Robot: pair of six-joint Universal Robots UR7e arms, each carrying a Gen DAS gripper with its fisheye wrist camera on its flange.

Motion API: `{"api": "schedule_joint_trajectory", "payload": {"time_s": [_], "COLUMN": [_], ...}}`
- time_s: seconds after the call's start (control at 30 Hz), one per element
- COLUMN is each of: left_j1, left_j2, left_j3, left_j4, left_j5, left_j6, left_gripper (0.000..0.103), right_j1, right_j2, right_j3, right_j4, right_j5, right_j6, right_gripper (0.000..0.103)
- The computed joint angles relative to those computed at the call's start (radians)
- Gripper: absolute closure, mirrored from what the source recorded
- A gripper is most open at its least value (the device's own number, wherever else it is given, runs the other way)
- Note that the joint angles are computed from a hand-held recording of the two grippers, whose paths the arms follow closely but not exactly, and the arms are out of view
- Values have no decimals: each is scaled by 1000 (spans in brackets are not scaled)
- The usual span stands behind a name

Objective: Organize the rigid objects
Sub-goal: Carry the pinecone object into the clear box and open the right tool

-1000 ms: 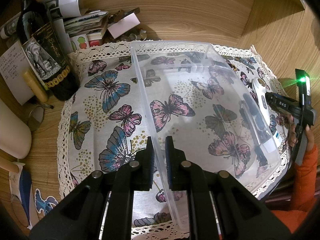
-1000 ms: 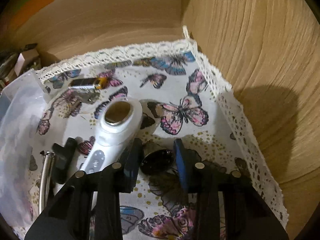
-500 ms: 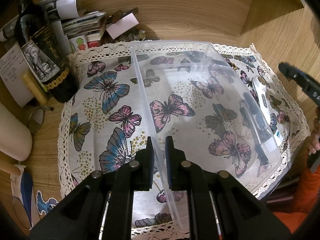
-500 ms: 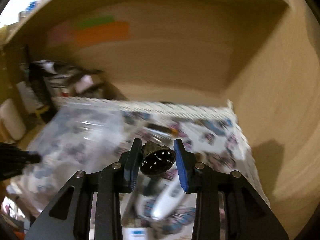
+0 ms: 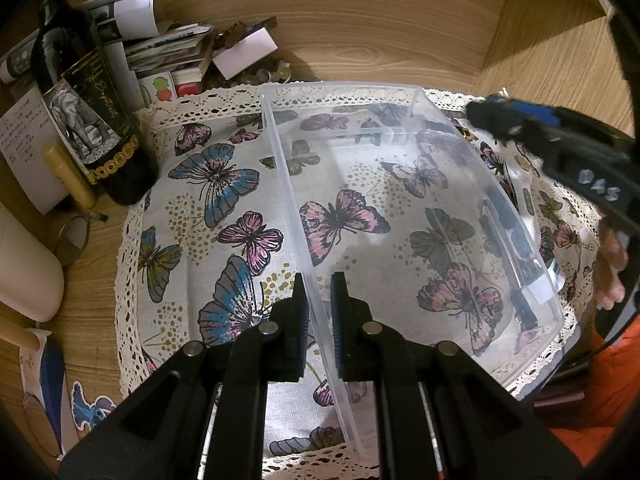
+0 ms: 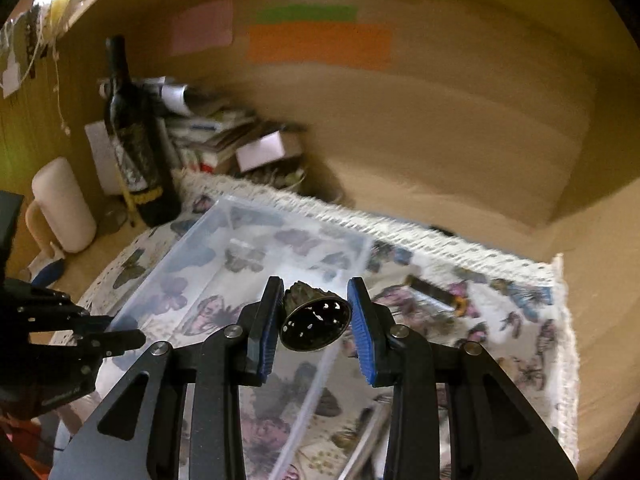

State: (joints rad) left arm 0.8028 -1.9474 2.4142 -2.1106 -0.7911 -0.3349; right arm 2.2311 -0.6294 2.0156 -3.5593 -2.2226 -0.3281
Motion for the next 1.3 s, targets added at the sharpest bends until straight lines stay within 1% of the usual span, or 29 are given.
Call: {"api": "schedule_joint_trajectory", "payload": {"time_s": [0.2,0.3,0.4,0.53,0.6,0.67,0.73,0.8,0.93,1.07,1.17,1.23,1.3], "left_j1": [0,1,1,1,0,0,0,0,1,1,2,2,2], "left_j2": [-3,-4,-5,-5,-6,-7,-7,-6,-7,-5,-5,-5,-5], "left_j3": [2,3,5,7,7,7,7,7,7,7,7,7,7], "left_j4": [-5,-10,-16,-19,-17,-16,-16,-17,-18,-20,-24,-23,-23], "left_j5": [-1,-3,-3,-4,-4,-4,-3,-2,-4,-4,-4,-4,-4], "left_j6": [7,11,15,15,14,13,15,14,14,13,11,11,10], "left_gripper": [92,92,92,92,92,92,92,92,92,92,92,92,92], "right_j1": [-15,-25,-30,-36,-34,-31,-28,-25,-15,-7,-3,-3,-3], "right_j2": [29,30,39,46,49,53,51,46,31,3,-22,-35,-49], "right_j3": [-58,-83,-110,-131,-136,-139,-136,-127,-104,-67,-37,-22,-2], "right_j4": [140,236,304,352,356,352,343,325,269,189,126,92,45], "right_j5": [-1,9,-3,-6,-9,-18,-17,-14,-13,-5,-4,-6,-11], "right_j6": [16,36,47,55,56,53,48,43,28,22,19,21,20], "right_gripper": [73,73,73,73,73,73,70,63,62,50,49,46,38]}}
